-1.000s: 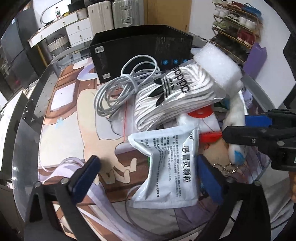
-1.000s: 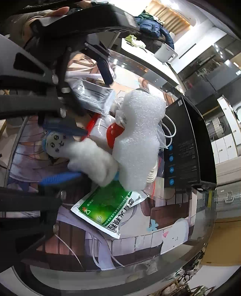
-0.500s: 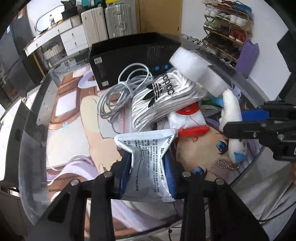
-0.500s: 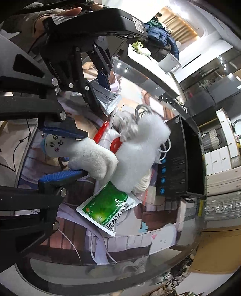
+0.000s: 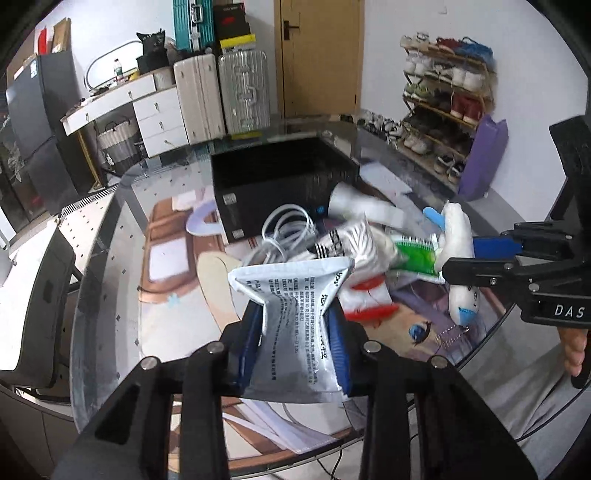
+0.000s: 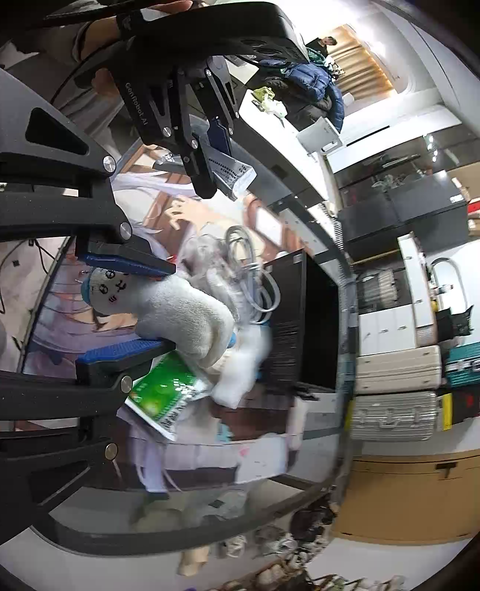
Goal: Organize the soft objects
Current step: 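Carry the plush toy with the right tool while the left tool carries the sachet into the black box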
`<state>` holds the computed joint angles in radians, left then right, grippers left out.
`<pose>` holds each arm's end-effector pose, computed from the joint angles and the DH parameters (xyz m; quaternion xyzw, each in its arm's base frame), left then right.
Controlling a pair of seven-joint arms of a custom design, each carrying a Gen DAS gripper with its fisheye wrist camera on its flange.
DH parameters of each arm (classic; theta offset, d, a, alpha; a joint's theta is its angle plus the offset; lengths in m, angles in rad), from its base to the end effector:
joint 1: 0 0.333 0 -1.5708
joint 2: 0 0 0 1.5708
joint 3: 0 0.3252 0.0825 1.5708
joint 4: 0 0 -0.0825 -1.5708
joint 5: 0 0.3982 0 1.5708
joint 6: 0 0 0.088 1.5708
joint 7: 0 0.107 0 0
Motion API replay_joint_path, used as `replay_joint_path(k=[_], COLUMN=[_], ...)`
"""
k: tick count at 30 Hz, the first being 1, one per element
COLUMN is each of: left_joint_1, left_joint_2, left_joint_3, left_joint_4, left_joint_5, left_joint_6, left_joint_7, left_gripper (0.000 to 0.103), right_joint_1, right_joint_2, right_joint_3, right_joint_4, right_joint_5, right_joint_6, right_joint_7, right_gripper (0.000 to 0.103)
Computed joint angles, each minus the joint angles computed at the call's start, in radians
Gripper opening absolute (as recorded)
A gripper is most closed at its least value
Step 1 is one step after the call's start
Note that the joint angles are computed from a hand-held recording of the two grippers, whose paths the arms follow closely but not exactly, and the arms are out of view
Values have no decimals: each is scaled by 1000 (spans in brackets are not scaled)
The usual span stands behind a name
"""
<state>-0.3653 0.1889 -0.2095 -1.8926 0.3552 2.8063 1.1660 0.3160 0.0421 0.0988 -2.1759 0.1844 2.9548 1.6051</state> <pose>0.5534 -0.3680 0.4931 -0.4974 0.7865 -0.3098 0.1951 0.5542 0.2301 0.4592 -0.7248 0.5861 -0.1480 0.3304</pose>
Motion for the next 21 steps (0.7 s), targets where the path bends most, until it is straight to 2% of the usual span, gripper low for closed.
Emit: replay_joint_path(k=[2, 4, 6, 8, 9, 10, 11, 15, 18, 19, 21], left_joint_1=[-7, -39, -41, -33, -30, -29, -34, -25, -63, -70, -52], left_joint_2=[-9, -18, -20, -20, -21, -22, -19, 6, 48, 63, 102], left_joint_3=[14, 53, 64, 66, 71, 78, 92, 110, 177, 191, 174], left_joint_4=[2, 12, 28, 42, 46, 51, 66, 115, 184, 208, 258], left_joint_5=[34, 160, 239, 276, 297, 325, 373, 445, 550, 573, 531], left_joint_6=[19, 28, 45, 69, 89, 111, 124, 189, 231, 231, 222], left_joint_7=[-31, -138, -197, -233, -258, -288, -331, -403, -521, -546, -510], left_gripper=[33, 33, 33, 33, 34, 34, 34, 34, 34, 34, 34], right_joint_1=[5, 8, 12, 14, 12, 10, 10, 15, 25, 24, 21], right_joint_2=[-7, -9, -18, -24, -25, -23, -19, 18, 68, 89, 136], right_joint_3=[-4, -8, -16, -31, -42, -50, -66, -103, -119, -119, -115], right_joint_4=[-1, 6, 6, 13, 24, 39, 66, 184, 271, 302, 362], right_joint_5=[-47, -92, -175, -335, -456, -552, -713, -1073, -1154, -1139, -1051], right_joint_6=[25, 45, 77, 107, 126, 131, 134, 122, 97, 87, 67], right_joint_7=[33, 71, 141, 279, 380, 462, 599, 909, 979, 962, 901], right_gripper=[34, 34, 34, 34, 34, 34, 34, 34, 34, 34, 34])
